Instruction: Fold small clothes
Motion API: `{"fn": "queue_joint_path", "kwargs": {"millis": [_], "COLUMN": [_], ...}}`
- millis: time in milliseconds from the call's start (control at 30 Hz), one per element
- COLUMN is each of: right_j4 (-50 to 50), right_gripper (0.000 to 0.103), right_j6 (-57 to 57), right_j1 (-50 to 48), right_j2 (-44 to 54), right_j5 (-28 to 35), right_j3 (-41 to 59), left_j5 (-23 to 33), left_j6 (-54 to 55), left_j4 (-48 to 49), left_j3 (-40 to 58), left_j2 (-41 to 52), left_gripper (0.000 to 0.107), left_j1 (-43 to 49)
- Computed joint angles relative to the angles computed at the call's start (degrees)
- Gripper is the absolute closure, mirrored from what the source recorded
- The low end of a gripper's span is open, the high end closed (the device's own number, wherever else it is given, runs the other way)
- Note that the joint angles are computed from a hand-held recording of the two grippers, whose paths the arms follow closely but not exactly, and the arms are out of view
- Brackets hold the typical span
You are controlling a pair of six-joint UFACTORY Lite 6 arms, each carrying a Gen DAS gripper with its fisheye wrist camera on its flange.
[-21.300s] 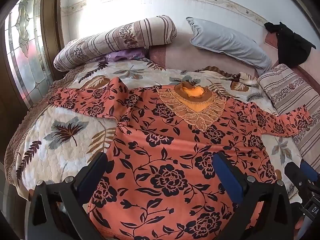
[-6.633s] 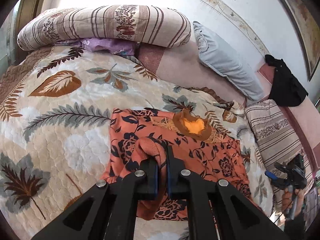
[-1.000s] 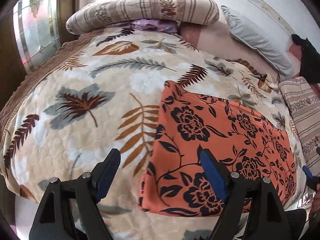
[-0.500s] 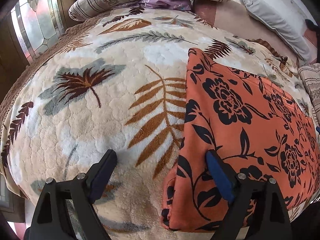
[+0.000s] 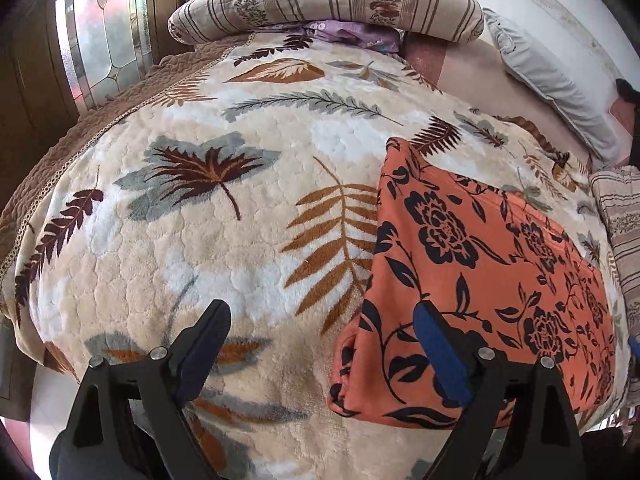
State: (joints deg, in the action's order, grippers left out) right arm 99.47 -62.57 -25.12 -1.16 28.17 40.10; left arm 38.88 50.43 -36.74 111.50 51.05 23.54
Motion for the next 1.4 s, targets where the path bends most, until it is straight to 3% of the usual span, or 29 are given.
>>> {"fn": "queue_joint_path", "kwargs": {"millis": [133,200,267,367,433,500,567,633,700,833,933,1000,1100,1167,1267,1333,1400], "right_j4": [7.8,15.6,26.4,33.8,34.3,35.9,35.1,34.2,33.4,26.9,15.4,9.9,13.9,22.1,28.2,28.5,30.1], "right_gripper": [0.014,0.014,0.013,0.014,0.014,0.014,0.014,0.014,0.014,0.014,0.013,0.013,0.013,0.013,0.013,0.010,0.010], "right_j6": [-2.0,-4.6,-10.7,-18.9,-20.8,-20.7,-21.4,-21.3,-21.5,-13.9,-0.2,4.8,-0.5,-9.1,-16.1,-13.0,-15.1], "right_j1": [2.3,3.8,5.3,4.9,2.5,0.8,-0.9,-1.4,-2.0,-0.4,4.5,8.2,14.6,18.0,18.7,21.0,20.6], "right_j2": [-17.0,-17.8,-13.8,-7.1,-0.7,2.7,3.9,2.3,1.0,-11.6,-28.3,-30.9,-23.7,-15.3,2.0,13.6,17.8], "right_j5": [3.3,6.4,9.2,14.5,19.2,20.0,22.4,21.9,21.9,14.1,3.8,1.0,-0.7,0.0,8.7,7.0,10.4], "right_j3": [-21.6,-28.6,-32.0,-31.4,-29.0,-28.1,-28.1,-28.8,-29.8,-33.3,-35.6,-32.2,-22.4,-15.7,-7.5,-2.6,-2.8], "left_j5": [-0.5,-1.6,-2.8,-4.2,-5.9,-7.3,-13.1,-19.9,-25.0,-21.4,-22.4,-23.2,-23.4,-22.7,-22.2,-21.6,-19.0], "left_j6": [4.2,7.2,9.5,10.7,10.8,12.0,4.7,2.3,7.8,5.4,7.5,8.8,10.8,10.5,12.2,10.0,13.0], "left_j4": [-4.1,-6.0,-8.1,-9.5,-10.4,-11.5,-3.4,1.0,-2.6,-1.0,-2.7,-4.1,-5.9,-5.5,-6.6,-4.4,-7.8], "left_j3": [-9.3,-14.6,-19.6,-25.4,-28.5,-30.1,-30.2,-32.6,-37.2,-34.5,-35.2,-35.8,-36.0,-35.1,-34.7,-34.5,-35.3], "left_j2": [-6.6,-10.4,-14.1,-18.4,-20.4,-20.4,-17.7,-16.3,-19.4,-18.1,-18.2,-18.5,-18.3,-17.7,-17.4,-17.6,-20.1], "left_gripper": [0.014,0.014,0.014,0.014,0.014,0.014,0.014,0.012,0.012,0.012,0.012,0.012,0.012,0.011,0.010,0.010,0.011], "left_j1": [-1.3,-3.2,-5.6,-10.1,-13.1,-16.2,-20.4,-23.2,-24.5,-23.3,-23.5,-23.6,-23.6,-23.4,-23.1,-23.1,-21.7]}}
